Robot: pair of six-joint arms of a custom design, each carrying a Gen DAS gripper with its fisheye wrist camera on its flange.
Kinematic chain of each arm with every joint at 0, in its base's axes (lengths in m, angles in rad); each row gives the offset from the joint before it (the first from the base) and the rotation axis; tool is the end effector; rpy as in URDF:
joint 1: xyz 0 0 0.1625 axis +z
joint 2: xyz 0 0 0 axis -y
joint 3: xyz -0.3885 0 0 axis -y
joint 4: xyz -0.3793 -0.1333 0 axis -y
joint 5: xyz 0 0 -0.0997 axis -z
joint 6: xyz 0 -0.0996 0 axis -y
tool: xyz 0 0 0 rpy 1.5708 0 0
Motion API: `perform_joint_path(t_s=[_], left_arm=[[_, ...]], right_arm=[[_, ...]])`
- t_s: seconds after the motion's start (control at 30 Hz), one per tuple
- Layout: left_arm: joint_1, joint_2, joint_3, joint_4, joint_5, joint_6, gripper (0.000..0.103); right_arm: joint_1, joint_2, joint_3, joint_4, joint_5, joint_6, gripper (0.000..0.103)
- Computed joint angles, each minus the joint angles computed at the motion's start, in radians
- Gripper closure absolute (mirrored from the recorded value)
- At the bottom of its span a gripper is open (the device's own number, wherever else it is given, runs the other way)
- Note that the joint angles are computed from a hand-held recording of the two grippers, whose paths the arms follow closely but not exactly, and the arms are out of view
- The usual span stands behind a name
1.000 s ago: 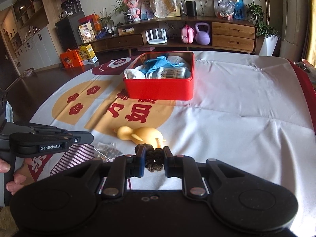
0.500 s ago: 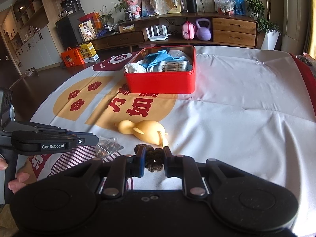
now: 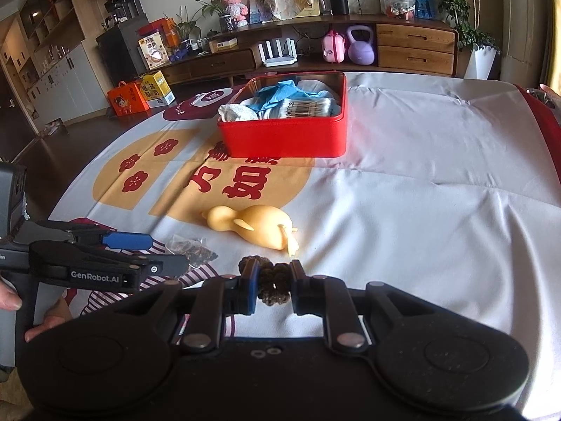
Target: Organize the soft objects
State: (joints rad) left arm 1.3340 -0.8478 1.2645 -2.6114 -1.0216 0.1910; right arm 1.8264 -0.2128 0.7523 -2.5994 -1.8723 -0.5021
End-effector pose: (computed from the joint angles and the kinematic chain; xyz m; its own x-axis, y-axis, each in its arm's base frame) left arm 0.0078 -0.7574 0.2896 -0.8482 0.0552 -0.5269 0.3579 0.7929 -0.4932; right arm 0.3122 -0.7844 0.0126 -0.7333 -0.5043 0.4559 -0.6572 0.6974 -0.2857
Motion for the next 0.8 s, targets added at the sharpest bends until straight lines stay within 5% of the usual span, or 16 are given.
perform_joint_path(t_s=[0.47, 0.63, 0.8], left_arm=[[0.003, 0.081, -0.061, -0.011, 0.068, 0.077, 0.029], [-0.005, 0.087, -0.058, -0.038, 0.103, 0.106, 0.057], [-0.005, 0.084, -0.057, -0.037, 0.098, 0.107, 0.073]], right_arm=[[-0.005, 0.013, -0.02, 0.021, -0.01, 0.013, 0.085], [-0.007, 0.016, -0.023, 0.024, -0.011, 0.016, 0.085], [-0.008, 0.018, -0.025, 0.025, -0.011, 0.013, 0.085]])
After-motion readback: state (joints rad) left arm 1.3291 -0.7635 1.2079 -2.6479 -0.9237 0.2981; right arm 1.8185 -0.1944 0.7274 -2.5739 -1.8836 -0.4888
